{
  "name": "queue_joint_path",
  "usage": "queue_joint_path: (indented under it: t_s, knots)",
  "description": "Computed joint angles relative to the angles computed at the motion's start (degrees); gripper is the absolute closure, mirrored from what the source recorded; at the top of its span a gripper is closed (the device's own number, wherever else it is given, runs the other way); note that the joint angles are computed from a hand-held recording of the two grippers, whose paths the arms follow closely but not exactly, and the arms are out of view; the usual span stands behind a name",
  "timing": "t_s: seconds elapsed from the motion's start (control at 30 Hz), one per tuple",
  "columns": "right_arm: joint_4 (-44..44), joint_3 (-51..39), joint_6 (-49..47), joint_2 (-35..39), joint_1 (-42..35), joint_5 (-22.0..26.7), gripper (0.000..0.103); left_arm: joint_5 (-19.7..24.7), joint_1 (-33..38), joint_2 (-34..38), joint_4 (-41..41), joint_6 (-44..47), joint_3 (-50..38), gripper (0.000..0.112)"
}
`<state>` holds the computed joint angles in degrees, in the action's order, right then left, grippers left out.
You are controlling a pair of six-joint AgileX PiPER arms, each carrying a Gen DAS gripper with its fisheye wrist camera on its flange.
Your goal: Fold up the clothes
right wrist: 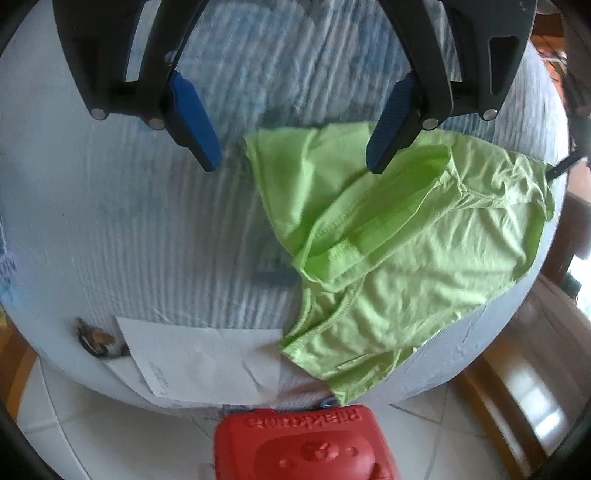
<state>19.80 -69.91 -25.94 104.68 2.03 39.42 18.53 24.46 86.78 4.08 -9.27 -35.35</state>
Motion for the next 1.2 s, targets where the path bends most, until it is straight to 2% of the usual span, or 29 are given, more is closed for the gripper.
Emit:
queue_joint_path:
  t_s: [0.03, 0.07, 0.1, 0.17, 0.23, 0.27, 0.33, 0.4, 0.43, 0.47, 0.53, 0.6, 0.67, 0.83, 0.87, 0.9, 0.97, 1.03, 1.17, 1.2]
  knots:
    - [-1.82, -0.75, 0.89, 1.07, 1.00, 0.39, 0.025, 0.68, -1.08, -0.75, 3.13, -3.70, 0.25, 0.092]
    - [-5.78, -1.83, 3.89, 2.31, 2.50, 1.28, 0.063, 1.45, -1.93, -1.52, 5.21, -6.22, 0.44, 0.104]
    - [-8.21, -2.24, 5.74, 2.44, 3.32, 2.00, 0.086, 2.17, -1.98, -2.34, 4.99, -6.75, 0.49, 0.104]
    - [-9.64, -2.22, 6.47, 1.28, 3.82, 3.07, 0.094, 4.44, -0.03, -4.79, 1.27, -3.72, 0.67, 0.105]
    - [-12.26, -0.94, 7.60, -1.71, 3.80, 4.83, 0.094, 6.89, 3.30, -7.40, -5.45, 3.38, 1.38, 0.105]
    - [-12.52, -0.73, 7.26, -2.49, 2.93, 6.54, 0.094, 8.40, 4.02, -8.60, -5.84, 3.86, 1.77, 0.105]
    - [-13.78, -0.98, 8.17, -2.86, 1.40, 9.56, 0.093, 10.24, 4.15, -9.84, -0.47, -0.55, 3.37, 0.106]
    - [-21.46, 0.43, 13.46, -3.18, 1.07, 7.89, 0.084, 11.34, 5.54, -9.92, 2.94, -2.46, 4.85, 0.105]
    - [-22.87, 0.89, 14.71, -3.46, 0.51, 7.58, 0.081, 11.21, 7.68, -9.51, 1.40, -0.19, 5.38, 0.105]
    - [-21.98, 1.35, 14.56, -4.07, -0.39, 7.44, 0.078, 11.79, 10.00, -10.51, -1.93, 4.05, 5.62, 0.104]
    - [-13.34, 2.59, 7.88, -6.79, -3.24, 7.80, 0.077, 13.38, 14.17, -12.39, -7.09, 10.80, 5.90, 0.104]
    - [-5.60, 3.50, 1.36, -9.19, -3.92, 9.01, 0.077, 14.32, 13.34, -15.17, -5.82, 10.69, 5.43, 0.103]
    - [-0.33, 3.00, -2.03, -9.53, -2.51, 10.96, 0.077, 14.74, 11.72, -15.89, -7.86, 12.80, 4.00, 0.102]
    - [0.56, 1.83, 0.31, -7.50, 4.81, 10.20, 0.074, 11.87, 4.95, -12.22, -8.15, 10.98, 0.84, 0.101]
    - [0.70, 1.31, 1.05, -6.75, 6.14, 10.14, 0.066, 11.28, 4.02, -11.06, -8.33, 10.85, 0.21, 0.101]
    - [0.77, 1.01, 1.83, -6.05, 7.15, 9.83, 0.054, 10.72, 3.14, -9.92, -8.47, 10.74, -0.43, 0.101]
    - [0.59, 0.52, 3.92, -4.66, 8.59, 8.86, 0.042, 9.47, 1.69, -7.38, -6.09, 8.67, -1.35, 0.101]
    - [0.71, -1.01, 6.06, -2.50, 8.89, 8.20, 0.042, 8.70, 0.60, -4.42, -4.55, 6.97, -2.82, 0.101]
    - [-0.19, -5.48, 9.94, 2.75, 9.52, 9.41, 0.042, 7.65, 1.18, -1.19, -7.59, 10.69, -3.21, 0.101]
    - [-2.22, -7.14, 11.28, 4.27, 10.55, 10.39, 0.053, 6.99, 1.39, -0.20, -8.23, 11.64, -3.04, 0.101]
